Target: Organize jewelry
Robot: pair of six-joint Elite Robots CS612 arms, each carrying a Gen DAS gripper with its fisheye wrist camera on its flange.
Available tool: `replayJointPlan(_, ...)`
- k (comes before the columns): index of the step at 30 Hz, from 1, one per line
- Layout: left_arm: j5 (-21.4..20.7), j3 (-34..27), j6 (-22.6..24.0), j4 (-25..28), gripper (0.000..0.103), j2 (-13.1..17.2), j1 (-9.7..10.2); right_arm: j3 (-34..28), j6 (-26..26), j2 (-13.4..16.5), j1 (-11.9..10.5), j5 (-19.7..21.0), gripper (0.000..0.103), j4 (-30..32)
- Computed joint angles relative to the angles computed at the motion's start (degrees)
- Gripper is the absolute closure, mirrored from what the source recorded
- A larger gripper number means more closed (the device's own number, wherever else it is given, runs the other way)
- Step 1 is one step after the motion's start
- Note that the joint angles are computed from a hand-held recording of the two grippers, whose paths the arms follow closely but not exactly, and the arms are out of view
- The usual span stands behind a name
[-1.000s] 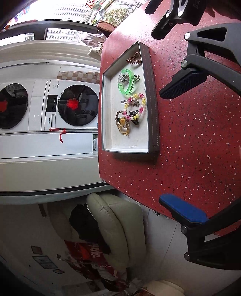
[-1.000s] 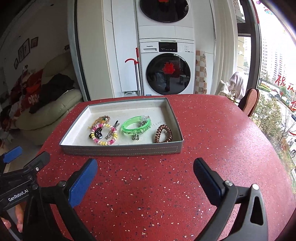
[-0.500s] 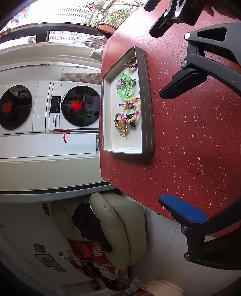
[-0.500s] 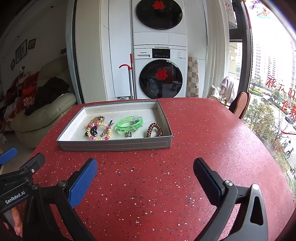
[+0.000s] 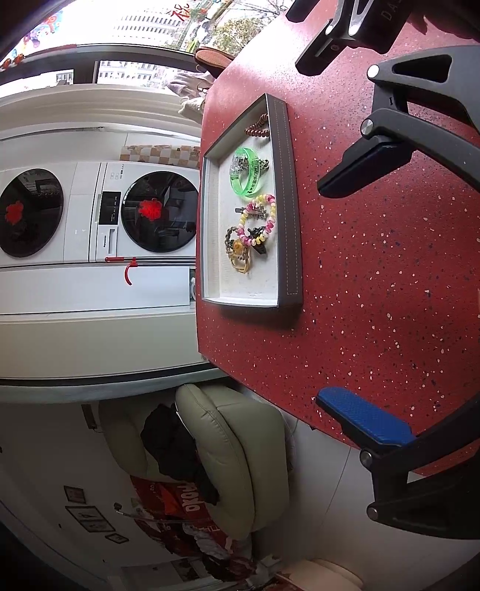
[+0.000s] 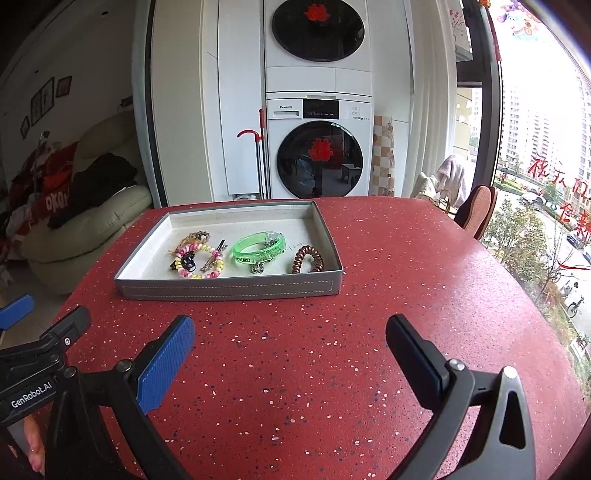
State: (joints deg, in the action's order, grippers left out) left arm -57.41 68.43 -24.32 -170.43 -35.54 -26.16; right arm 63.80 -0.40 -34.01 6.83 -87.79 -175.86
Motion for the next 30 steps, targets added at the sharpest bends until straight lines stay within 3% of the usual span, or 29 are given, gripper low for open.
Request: replayJointPlan(30,-0.1,0.6,0.3,0.1,0.000,-0.4,-0.19,-0.6,-0.7,0.0,0.0,-0.3,0.000,-0.1)
